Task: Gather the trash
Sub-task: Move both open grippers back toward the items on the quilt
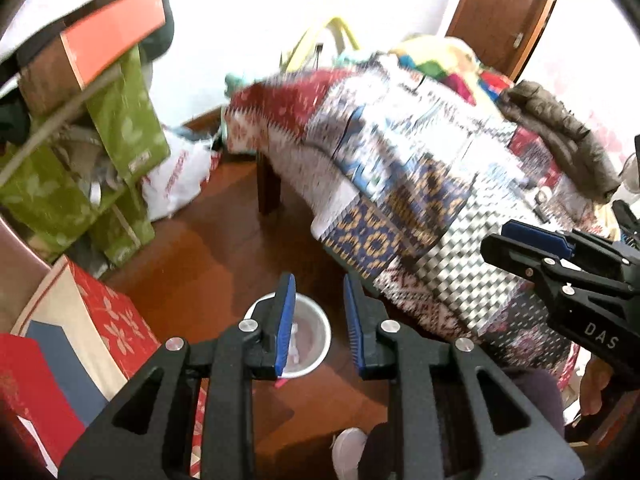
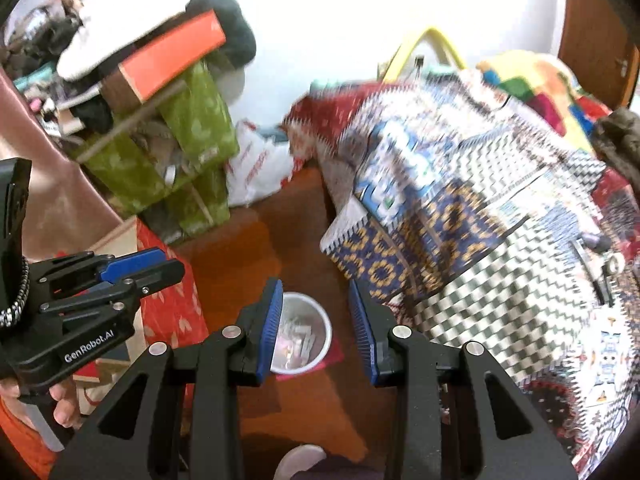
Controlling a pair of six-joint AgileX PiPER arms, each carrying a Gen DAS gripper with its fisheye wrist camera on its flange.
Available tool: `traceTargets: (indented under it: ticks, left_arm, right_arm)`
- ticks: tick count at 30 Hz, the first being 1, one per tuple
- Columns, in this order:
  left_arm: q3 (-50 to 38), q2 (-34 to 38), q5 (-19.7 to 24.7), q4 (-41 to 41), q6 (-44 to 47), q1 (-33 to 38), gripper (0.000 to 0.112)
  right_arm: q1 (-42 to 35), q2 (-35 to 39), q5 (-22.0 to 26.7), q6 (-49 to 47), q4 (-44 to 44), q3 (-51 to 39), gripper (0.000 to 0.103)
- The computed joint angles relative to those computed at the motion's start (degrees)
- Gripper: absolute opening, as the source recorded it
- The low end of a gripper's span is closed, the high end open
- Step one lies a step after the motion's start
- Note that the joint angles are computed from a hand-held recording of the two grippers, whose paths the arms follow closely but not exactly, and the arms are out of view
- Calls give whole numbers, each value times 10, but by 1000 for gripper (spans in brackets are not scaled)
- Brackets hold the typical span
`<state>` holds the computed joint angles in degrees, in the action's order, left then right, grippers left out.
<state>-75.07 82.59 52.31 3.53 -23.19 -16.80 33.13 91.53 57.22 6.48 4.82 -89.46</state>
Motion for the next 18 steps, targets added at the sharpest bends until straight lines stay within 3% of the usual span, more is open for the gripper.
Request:
traceTargets:
  ticks: [3,7,12,18]
  left_arm:
    - [-29,-18,14,38,-38,-34,25]
    - [-75,-34,32,109,-109,-100,43]
    - [-144,-31,54,166,-155,-161,45]
    - [-255,28,90,236,-192,-244,45]
  right_arm:
    - [-10,-50,-7,5,-10,11,32]
    - [-20,-108,-16,17,-34,20,33]
    - [-48,-185,-46,26,-62,43,62]
    - [-117,-243,-66,11,-65,55,76]
